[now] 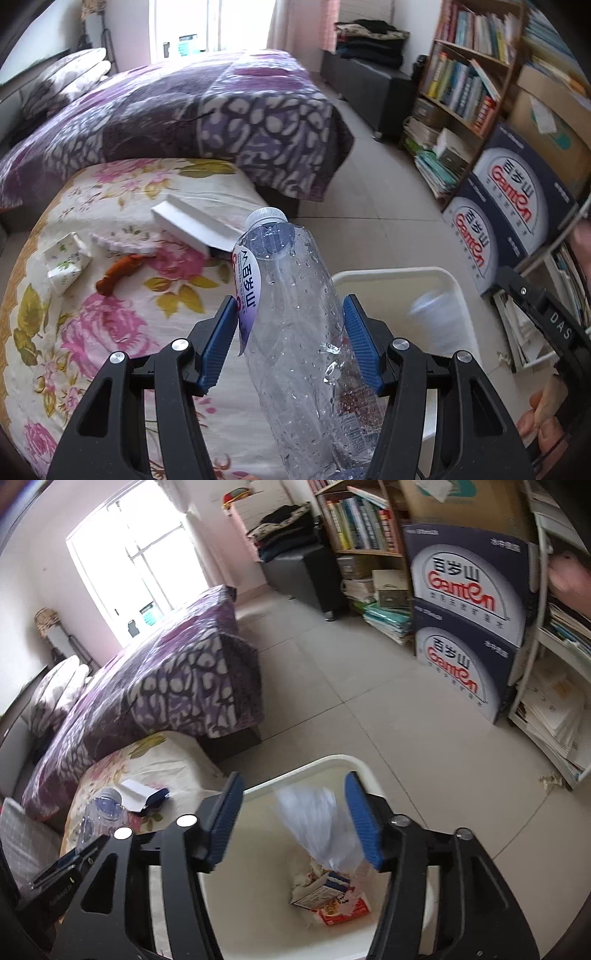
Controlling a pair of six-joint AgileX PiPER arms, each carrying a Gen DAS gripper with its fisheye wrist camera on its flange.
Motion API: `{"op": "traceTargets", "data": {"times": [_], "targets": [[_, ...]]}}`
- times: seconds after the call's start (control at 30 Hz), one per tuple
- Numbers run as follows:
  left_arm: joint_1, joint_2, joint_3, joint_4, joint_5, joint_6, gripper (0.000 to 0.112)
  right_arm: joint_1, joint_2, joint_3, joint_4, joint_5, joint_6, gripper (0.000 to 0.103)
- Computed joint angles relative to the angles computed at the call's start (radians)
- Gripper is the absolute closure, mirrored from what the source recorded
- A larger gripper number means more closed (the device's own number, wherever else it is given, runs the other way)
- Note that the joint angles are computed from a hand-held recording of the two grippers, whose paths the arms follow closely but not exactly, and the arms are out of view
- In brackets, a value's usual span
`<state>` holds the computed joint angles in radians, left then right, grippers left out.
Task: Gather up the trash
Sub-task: 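Carry the bottle and grey bag to the white bin and release both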
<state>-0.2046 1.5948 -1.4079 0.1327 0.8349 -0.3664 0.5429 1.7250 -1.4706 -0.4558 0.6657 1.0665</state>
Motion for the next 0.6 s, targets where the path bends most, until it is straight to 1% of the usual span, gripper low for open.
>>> {"op": "traceTargets", "data": {"times": [0.17, 0.37, 0.47, 0.6], "targets": [[-0.056, 0.020, -0.022, 0.016, 0.005, -0.018, 0.054, -0.030, -0.036, 0.041, -0.008, -0.007, 0.015, 0.032], [-0.108, 0.054, -0.049, -0.010, 0.017, -0.008, 0.054, -0.072, -0.077, 0.089, -0.003, -0.021, 0.017, 0.025], [-0.114, 0.075, -0.065, -0.095, 0.022, 0.055, 0.054, -0.093, -0.098, 0.114, -0.012, -0.021, 0.036, 0.020], [-0.108, 0.088, -0.073, -0.220, 0.017, 0.156, 0.053, -0.124, -0.122, 0.142, -0.006, -0.031, 0.051, 0.017]]}}
